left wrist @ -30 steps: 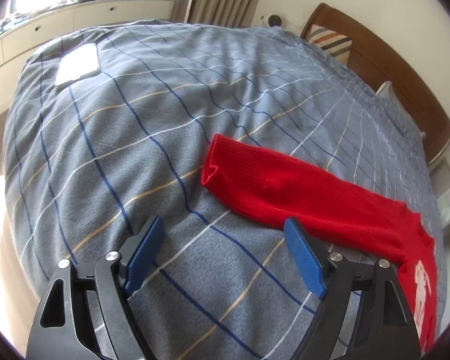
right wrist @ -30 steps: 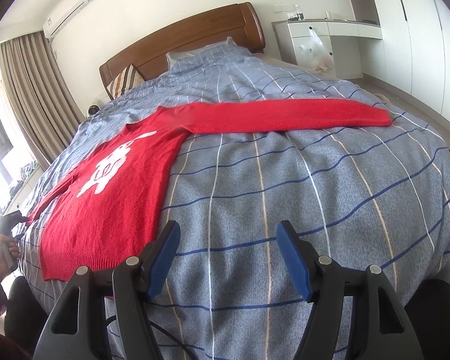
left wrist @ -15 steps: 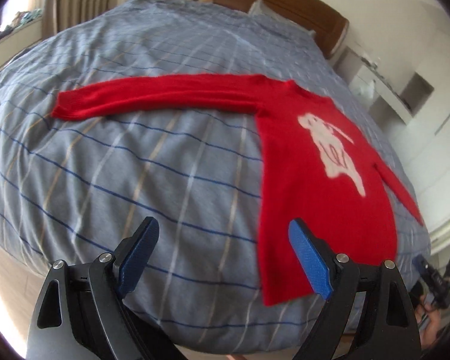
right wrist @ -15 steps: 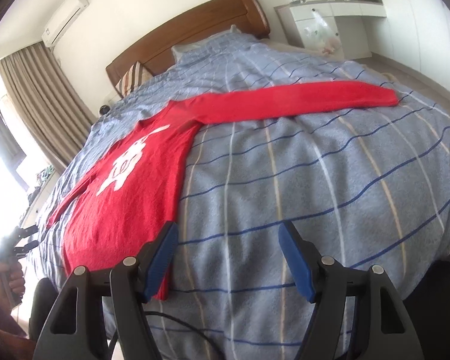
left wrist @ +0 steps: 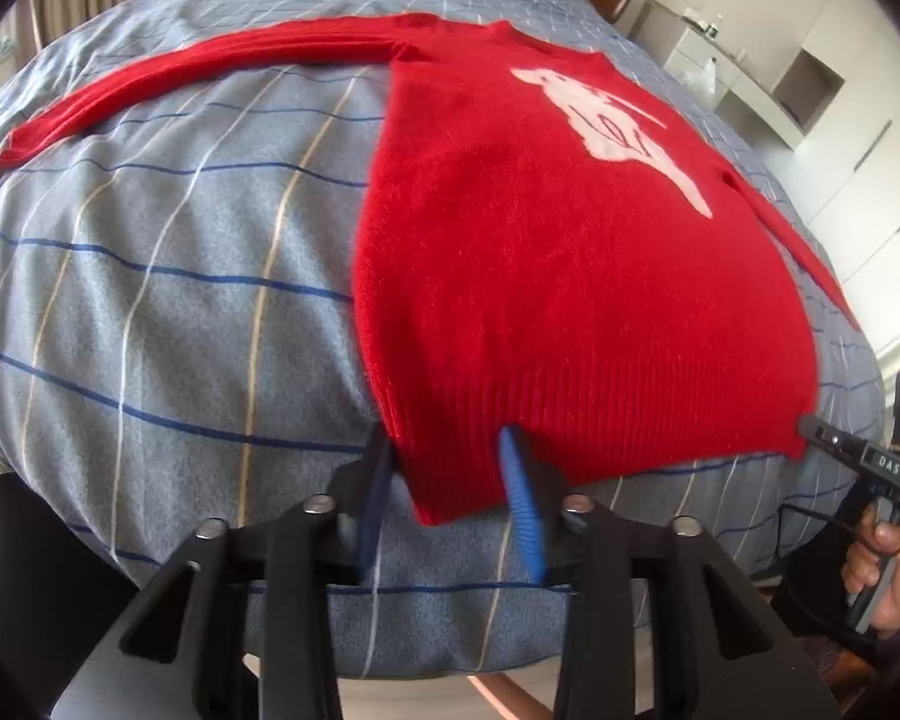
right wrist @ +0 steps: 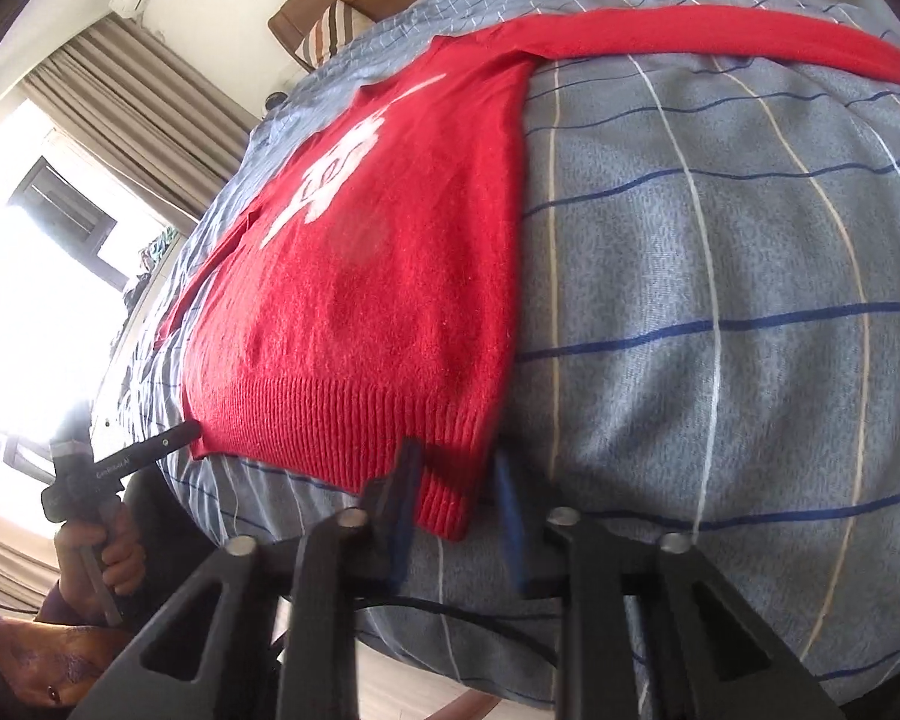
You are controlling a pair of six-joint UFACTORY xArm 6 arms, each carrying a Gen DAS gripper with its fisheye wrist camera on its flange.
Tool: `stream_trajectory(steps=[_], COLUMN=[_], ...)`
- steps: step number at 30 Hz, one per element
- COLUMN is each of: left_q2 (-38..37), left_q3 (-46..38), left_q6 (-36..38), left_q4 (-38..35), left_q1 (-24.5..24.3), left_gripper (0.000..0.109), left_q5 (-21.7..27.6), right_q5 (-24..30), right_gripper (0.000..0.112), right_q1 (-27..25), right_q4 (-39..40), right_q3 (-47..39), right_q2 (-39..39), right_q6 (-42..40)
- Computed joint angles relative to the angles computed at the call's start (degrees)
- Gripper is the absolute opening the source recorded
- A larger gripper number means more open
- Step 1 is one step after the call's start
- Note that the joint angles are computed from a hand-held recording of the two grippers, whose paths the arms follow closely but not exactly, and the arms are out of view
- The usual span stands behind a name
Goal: Fold small clothes
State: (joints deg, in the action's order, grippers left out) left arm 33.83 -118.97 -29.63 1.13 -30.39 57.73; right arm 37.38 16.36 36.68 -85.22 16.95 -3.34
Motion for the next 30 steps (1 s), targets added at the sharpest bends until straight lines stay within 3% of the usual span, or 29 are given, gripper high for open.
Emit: stream_trajectory(steps=[1,2,6,9,15,16,17,18,19,20,25,28,30], left_q2=[0.17,-0.02,-1.20,-1.06,-1.23,-2.13,-2.99,-4.31,-5.10,-6.97,-12.32,-12.16,-9.40], left_q3=[-0.07,0.20,1.10,1.20,1.31,2.36,3.24,4.64,5.31,7.53,11.99,11.03,6.98], left_q6=[0.49,0.05,1.34,0.35,-0.94,-1.47,-1.64,-2.22,-3.06,-4.14,-12.73,-20.73,-23.46], left_q4=[-0.59,0.30,0.12,0.31,3.15,3.33,3.15,3.62,4.61,5.96,16.17,25.08,28.50], left_q1=[-0.09,-0.30,-0.17,0.03,-0.91,-0.96,-0.93,-1.02,-1.13,-1.23,-1.50,-0.80,-0.16], left_gripper=[0.004,0.003,0.002,0.002,0.005,0.012,0.025,0.034,0.050,0.061,0.089,0.099,0.100], left_q5=[0.33,0.29,2.83,4.03,3.33,2.84,2.54,2.16,1.62,0.27,-4.97,-8.10,-7.35], right_q5=[0.69,1.27,4.85,5.94,2.64,1.85,1.08,0.69,0.17,-1.01,-9.72,-15.41,-16.79], right_gripper=[0.005,0.004,0.003,0.001,0.003,0.008,0.013,0.029,0.047,0.052,0.063,0.073,0.080], right_q1=[-0.15,-0.34,-0.48,-1.10,0.60,0.77,0.82,0.78,0.72,0.56,0.49,0.00,-0.83], right_q4=[0.12,-0.56,-11.05,-13.05,-18.08,-18.36,-17.91,-17.49,-17.37,-17.17,-26.00,-40.95,-51.63], right_q3=[-0.25,-0.48,-0.49,0.43,0.98,1.76,2.62,3.46,4.46,6.09,12.31,13.18,11.36], right_q2=[0.16,0.11,-1.42,-1.65,-1.35,-1.92,-2.57,-3.30,-4.19,-5.52,-11.17,-12.33,-11.44], right_q6=[-0.02,0.45,7.54,9.35,10.72,10.71,10.45,10.34,10.58,10.76,19.95,30.25,37.29])
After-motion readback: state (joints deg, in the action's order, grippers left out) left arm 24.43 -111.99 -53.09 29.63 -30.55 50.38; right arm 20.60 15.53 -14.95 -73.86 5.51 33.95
